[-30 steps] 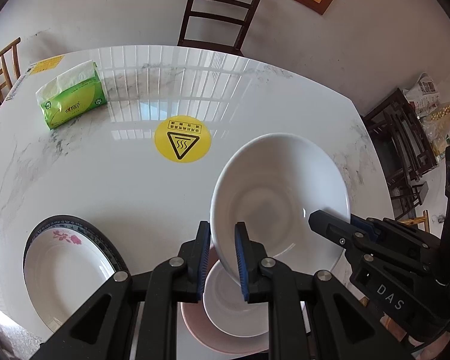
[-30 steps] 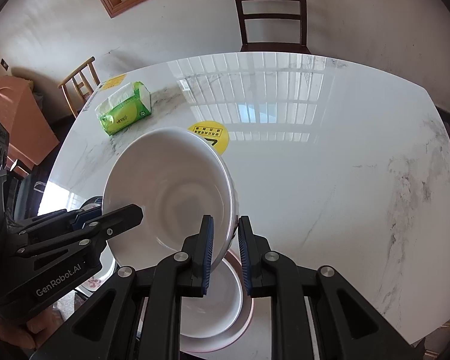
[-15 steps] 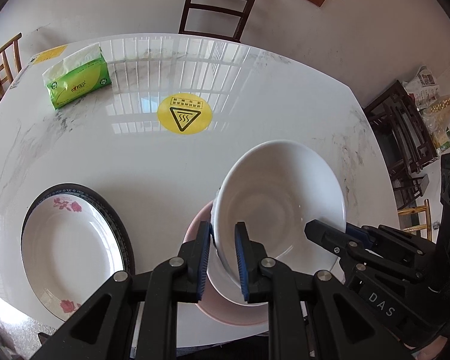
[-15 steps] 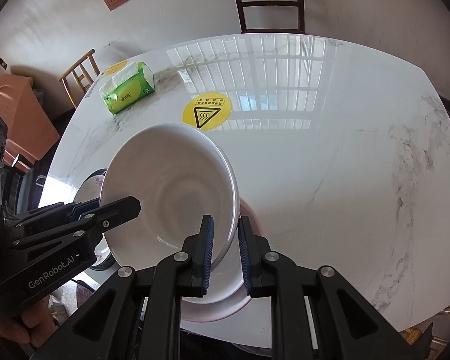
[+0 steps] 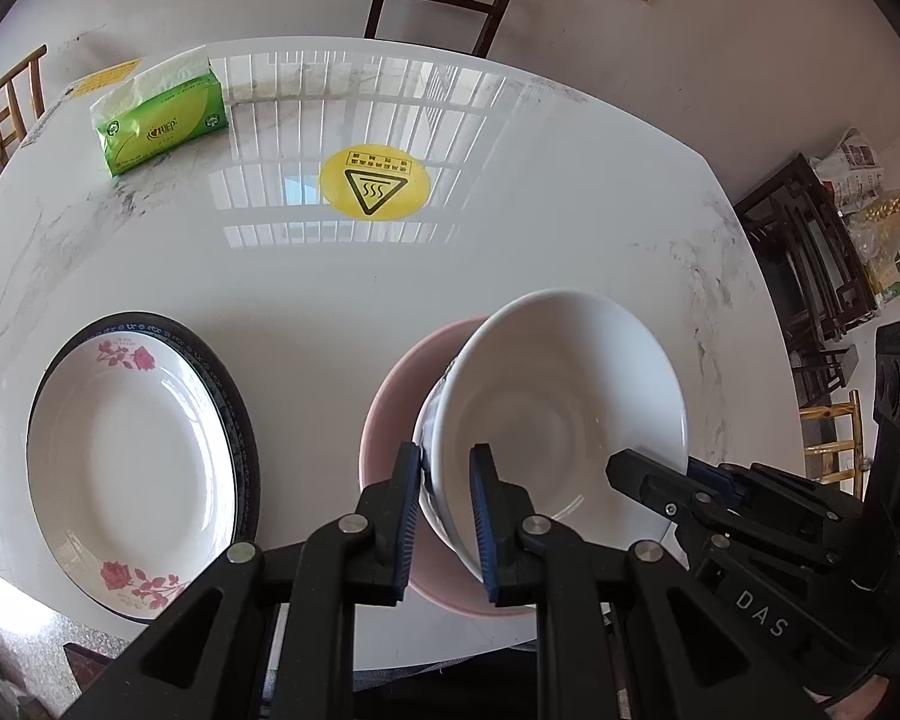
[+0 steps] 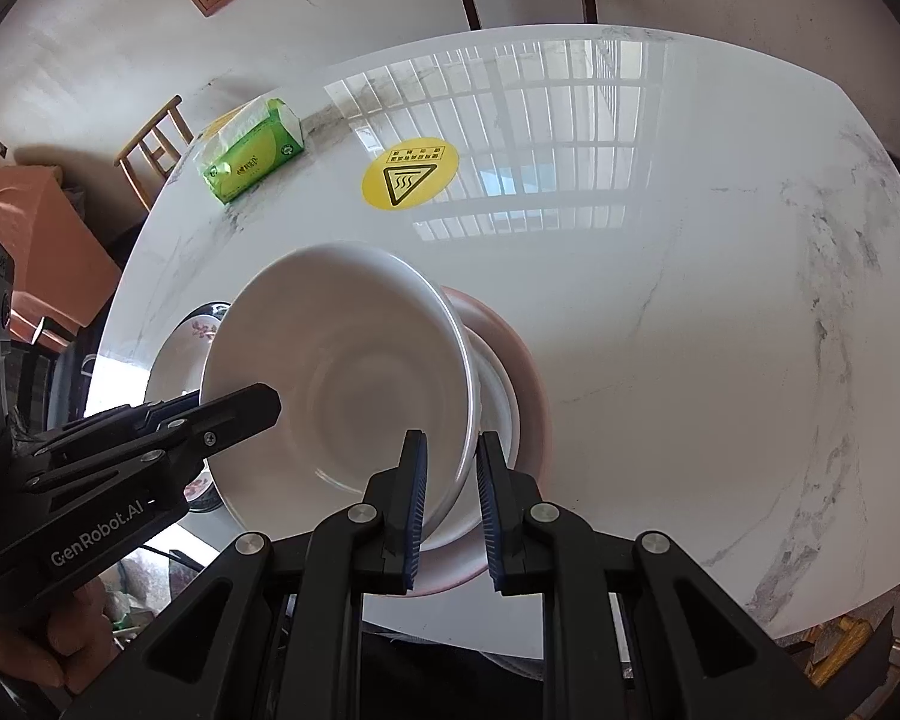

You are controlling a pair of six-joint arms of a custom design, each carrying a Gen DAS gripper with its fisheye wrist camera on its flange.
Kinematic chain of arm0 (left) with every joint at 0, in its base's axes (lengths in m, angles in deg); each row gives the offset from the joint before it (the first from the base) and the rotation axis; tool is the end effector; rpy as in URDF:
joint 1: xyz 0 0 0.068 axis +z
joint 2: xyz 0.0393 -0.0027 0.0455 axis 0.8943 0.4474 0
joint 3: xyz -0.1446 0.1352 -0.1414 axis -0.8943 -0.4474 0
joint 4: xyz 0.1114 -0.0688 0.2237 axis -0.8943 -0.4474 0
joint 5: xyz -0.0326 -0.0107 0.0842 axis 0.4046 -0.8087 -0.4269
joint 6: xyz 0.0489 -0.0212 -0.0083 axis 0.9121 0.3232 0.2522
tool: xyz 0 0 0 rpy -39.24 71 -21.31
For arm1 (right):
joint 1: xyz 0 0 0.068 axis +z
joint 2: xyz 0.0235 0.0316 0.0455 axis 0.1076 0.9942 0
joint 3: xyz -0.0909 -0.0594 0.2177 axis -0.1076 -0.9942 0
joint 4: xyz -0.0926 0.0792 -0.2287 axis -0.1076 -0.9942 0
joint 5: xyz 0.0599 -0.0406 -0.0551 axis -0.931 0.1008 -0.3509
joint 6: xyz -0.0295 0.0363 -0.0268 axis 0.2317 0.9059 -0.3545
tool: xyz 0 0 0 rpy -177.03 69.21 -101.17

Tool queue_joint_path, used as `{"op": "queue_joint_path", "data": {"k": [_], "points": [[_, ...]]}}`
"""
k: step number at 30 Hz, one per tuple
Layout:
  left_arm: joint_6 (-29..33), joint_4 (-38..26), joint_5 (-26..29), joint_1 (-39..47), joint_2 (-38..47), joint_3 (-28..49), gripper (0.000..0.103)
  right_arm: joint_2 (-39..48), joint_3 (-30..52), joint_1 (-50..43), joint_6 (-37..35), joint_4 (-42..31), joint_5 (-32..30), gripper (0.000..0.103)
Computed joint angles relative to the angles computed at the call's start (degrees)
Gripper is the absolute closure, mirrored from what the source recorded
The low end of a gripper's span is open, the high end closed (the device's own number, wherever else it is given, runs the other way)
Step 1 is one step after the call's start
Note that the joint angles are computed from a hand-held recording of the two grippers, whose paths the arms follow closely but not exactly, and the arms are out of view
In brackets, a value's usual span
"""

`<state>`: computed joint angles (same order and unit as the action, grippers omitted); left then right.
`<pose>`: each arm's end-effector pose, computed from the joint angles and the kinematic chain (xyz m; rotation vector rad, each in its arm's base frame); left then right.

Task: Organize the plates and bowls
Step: 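Lower the Rabbit bowl into the white bowl and open both grippers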

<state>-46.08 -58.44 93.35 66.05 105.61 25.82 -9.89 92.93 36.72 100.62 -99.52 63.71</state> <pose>0.2046 -0.0025 0.1572 0.1388 2.7950 -0.4520 0.1619 0.0984 0.1661 0.0034 2.7951 0.3888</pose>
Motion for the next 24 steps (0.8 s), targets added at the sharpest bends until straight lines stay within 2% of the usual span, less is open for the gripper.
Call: {"op": "queue_joint_path", "data": {"k": [24], "points": [[-2.22,5.59,-0.76,-2.31,6.25,-1.45,0.086,3.62,-2.14,-0.96,1.23,4.51,-1.29,0.084]]}}
